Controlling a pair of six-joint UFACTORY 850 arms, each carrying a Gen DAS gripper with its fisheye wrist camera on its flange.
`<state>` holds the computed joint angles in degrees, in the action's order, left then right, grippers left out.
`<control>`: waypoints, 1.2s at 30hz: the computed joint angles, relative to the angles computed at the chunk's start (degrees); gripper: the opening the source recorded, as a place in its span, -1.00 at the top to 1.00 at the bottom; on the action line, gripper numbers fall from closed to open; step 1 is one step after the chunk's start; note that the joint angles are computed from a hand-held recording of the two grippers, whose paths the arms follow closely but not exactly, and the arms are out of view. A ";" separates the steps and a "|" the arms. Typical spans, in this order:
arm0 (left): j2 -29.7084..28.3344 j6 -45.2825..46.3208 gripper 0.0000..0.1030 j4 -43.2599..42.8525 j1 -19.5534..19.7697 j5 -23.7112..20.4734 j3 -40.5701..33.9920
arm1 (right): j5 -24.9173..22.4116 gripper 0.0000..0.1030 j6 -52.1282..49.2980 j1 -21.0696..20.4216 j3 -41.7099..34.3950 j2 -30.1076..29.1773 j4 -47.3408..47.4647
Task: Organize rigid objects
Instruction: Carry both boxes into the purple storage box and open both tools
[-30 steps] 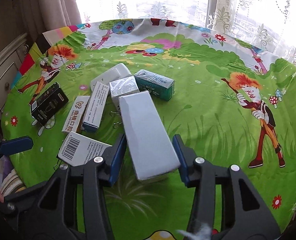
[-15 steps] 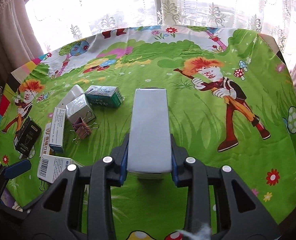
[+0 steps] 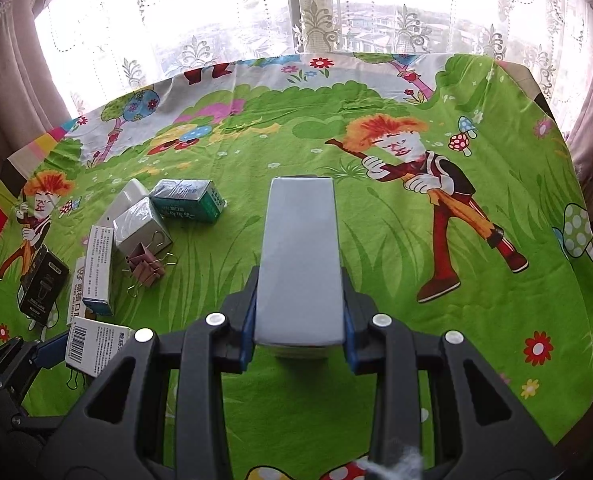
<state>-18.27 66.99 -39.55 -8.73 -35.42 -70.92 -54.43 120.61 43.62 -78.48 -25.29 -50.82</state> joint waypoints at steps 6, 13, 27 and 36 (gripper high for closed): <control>2.12 8.13 -0.43 -8.06 1.52 -0.19 1.79 | -2.12 0.26 0.12 0.44 -0.65 -0.25 0.16; 4.62 18.85 -0.43 -19.30 5.29 -4.27 3.77 | -6.59 0.26 -1.71 1.83 -3.96 -1.37 1.07; 4.95 21.06 -0.43 -26.93 15.72 -10.35 2.37 | -13.50 0.26 -10.38 5.15 -18.12 -7.54 2.60; 3.25 19.54 -0.43 -27.91 22.98 -12.44 0.62 | -12.57 0.26 -18.85 7.04 -31.53 -14.93 5.07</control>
